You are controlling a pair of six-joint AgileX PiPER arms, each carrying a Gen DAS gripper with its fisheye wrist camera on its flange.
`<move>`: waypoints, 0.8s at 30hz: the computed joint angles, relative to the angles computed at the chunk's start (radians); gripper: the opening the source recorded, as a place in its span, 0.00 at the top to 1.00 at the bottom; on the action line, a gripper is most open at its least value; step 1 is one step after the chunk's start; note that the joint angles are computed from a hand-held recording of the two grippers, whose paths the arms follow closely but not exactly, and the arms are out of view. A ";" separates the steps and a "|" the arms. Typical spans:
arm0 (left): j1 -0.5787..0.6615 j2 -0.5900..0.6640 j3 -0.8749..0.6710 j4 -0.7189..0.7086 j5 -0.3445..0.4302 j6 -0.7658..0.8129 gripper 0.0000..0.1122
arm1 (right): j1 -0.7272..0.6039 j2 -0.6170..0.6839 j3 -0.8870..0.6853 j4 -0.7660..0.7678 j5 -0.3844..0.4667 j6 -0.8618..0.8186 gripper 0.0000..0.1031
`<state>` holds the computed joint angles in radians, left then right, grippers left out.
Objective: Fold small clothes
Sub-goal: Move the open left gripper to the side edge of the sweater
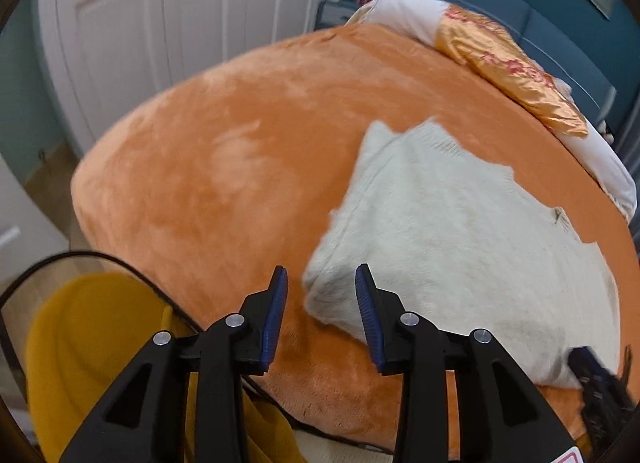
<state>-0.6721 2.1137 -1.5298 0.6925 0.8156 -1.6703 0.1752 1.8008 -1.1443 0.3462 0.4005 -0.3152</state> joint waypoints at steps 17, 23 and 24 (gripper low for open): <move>0.026 0.017 0.006 -0.075 -0.080 0.045 0.43 | 0.060 0.018 0.052 -0.082 -0.040 0.116 0.72; 0.025 0.032 -0.016 -0.080 -0.055 0.057 0.43 | 0.049 -0.015 0.012 -0.023 -0.021 0.084 0.72; 0.024 0.033 -0.017 -0.079 -0.054 0.058 0.43 | 0.049 -0.011 -0.010 -0.014 -0.016 0.080 0.72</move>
<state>-0.6479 2.1468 -1.5465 0.6130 0.7614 -1.6121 0.2242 1.7903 -1.1539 0.3319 0.3848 -0.2352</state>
